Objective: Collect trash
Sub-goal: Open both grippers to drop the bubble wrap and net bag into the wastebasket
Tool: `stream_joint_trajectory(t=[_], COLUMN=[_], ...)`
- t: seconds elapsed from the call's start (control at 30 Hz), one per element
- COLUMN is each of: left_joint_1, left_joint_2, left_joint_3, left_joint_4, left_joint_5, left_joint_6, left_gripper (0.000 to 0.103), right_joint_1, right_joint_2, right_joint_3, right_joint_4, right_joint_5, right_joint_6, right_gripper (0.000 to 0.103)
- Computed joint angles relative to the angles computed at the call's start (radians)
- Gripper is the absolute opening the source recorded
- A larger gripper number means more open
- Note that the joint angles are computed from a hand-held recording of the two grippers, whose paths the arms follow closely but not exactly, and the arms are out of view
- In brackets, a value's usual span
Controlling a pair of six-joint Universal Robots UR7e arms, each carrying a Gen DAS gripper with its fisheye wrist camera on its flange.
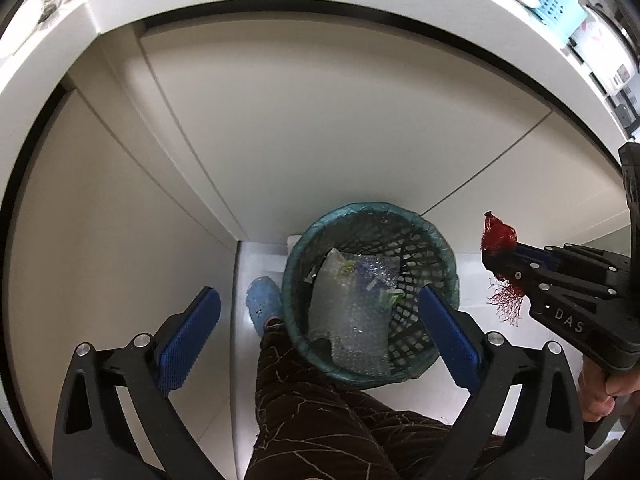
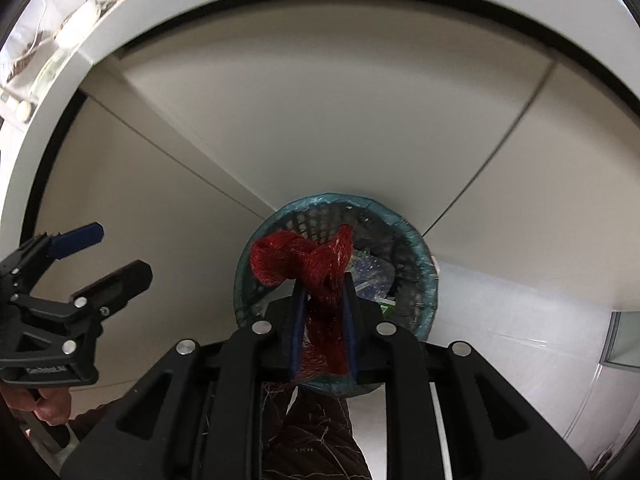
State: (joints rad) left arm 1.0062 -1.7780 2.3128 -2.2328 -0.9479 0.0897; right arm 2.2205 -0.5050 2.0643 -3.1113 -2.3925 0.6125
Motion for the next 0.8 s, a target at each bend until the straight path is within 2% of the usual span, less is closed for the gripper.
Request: stream_joint_trajectory(t=[0.17,0.27,0.33,0.47,0.57,0.63,0.73,0.8], left_joint_1=[0.018,0.06,0.065,0.087,0.094,0.099,0.094,0.093], left_joint_2=[-0.023,0.0,0.001,0.022,0.022,0.021,0.009,0.002], left_joint_3=[-0.017,0.0,0.0,0.014,0.024,0.031,0.04,0.047], left_joint_4=[0.043,-0.015,-0.013,-0.051,-0.064,-0.076,-0.074,-0.076], left_joint_5=[-0.002,-0.006,-0.006,-0.01,-0.01,-0.012,-0.007,-0.003], left_joint_6=[-0.012,0.028,0.032,0.055,0.062,0.069,0.073,0.075], left_gripper=[0.097,0.097,0.097,0.097,0.097,0.097,0.097,0.097], right_joint_1=[-0.01,-0.013,-0.013,-0.011,-0.008,-0.004,0.013,0.027], right_joint_2=[0.002,-0.002,-0.005,-0.002,-0.005,-0.01,-0.02,-0.035], right_joint_3=[0.005,0.005,0.008,0.001,0.001,0.0,-0.001,0.0], right_joint_4=[0.01,0.026,0.03,0.03,0.035,0.049,0.072,0.096], right_joint_5=[0.013,0.009,0.008,0.008,0.007,0.006,-0.023,-0.037], right_joint_6=[0.01,0.025,0.032,0.03,0.037,0.045,0.073,0.089], right_gripper=[0.024,0.031,0.041,0.052,0.064,0.077,0.09,0.094])
